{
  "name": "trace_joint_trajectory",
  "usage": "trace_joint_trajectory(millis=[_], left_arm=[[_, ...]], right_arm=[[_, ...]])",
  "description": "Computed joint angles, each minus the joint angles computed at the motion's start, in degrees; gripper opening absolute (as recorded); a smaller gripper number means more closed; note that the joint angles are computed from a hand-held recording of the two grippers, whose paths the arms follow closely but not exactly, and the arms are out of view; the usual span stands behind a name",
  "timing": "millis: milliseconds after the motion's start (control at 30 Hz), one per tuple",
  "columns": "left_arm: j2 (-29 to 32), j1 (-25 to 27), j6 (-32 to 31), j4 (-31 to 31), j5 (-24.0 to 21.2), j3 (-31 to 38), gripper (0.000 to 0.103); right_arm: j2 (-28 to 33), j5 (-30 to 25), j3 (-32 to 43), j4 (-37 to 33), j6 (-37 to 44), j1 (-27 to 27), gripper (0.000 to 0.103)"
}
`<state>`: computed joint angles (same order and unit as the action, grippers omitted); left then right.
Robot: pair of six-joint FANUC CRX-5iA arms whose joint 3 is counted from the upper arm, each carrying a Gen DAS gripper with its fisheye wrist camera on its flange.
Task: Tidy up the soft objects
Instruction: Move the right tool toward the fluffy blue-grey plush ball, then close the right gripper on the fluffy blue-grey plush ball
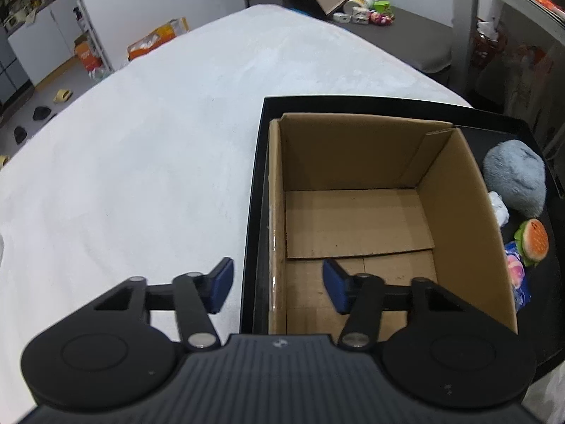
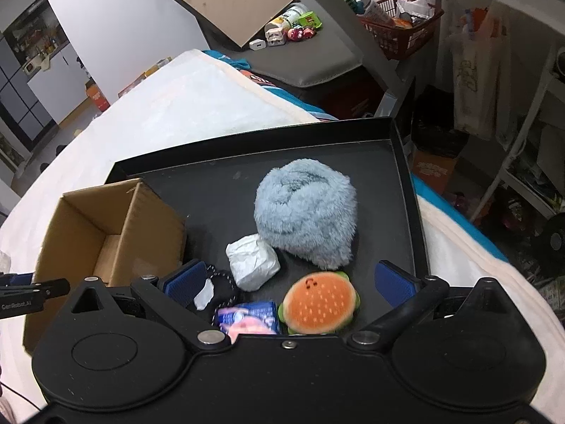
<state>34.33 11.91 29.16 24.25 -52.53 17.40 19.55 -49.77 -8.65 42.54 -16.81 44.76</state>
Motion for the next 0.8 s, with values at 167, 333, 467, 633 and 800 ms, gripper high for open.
trace_joint_trajectory(millis=[167,333,467,633,800], left_arm=[[2.1,-0.8,4.3,-2.9,-3.1,3.8,0.025],[2.1,-1.4,4.9,-3.6,-2.4,3.9,0.022],[1.7,-1.8,4.3,-4.7,-1.6,3.2,0.022],[2.7,-1.8,5.3,-6.0,-3.5,5.1,0.022],[3.6,-1.6,5.4,-5.8,-4.9,6.3,0.022]], right_arm=[[1.7,1.1,1.5,-0.8,2.3,-1.6,0.103],[3.0,2.3,2.1,-0.7,3.8,-2.7,0.103],[4.2,3.3,2.8,-0.1,4.1,-3.4,0.103],[6.2,1.8,5.1,-0.2,6.3,-4.0,0.103],[9.1,-2.5,9.5,-2.9,11.4,-4.3,0.103]])
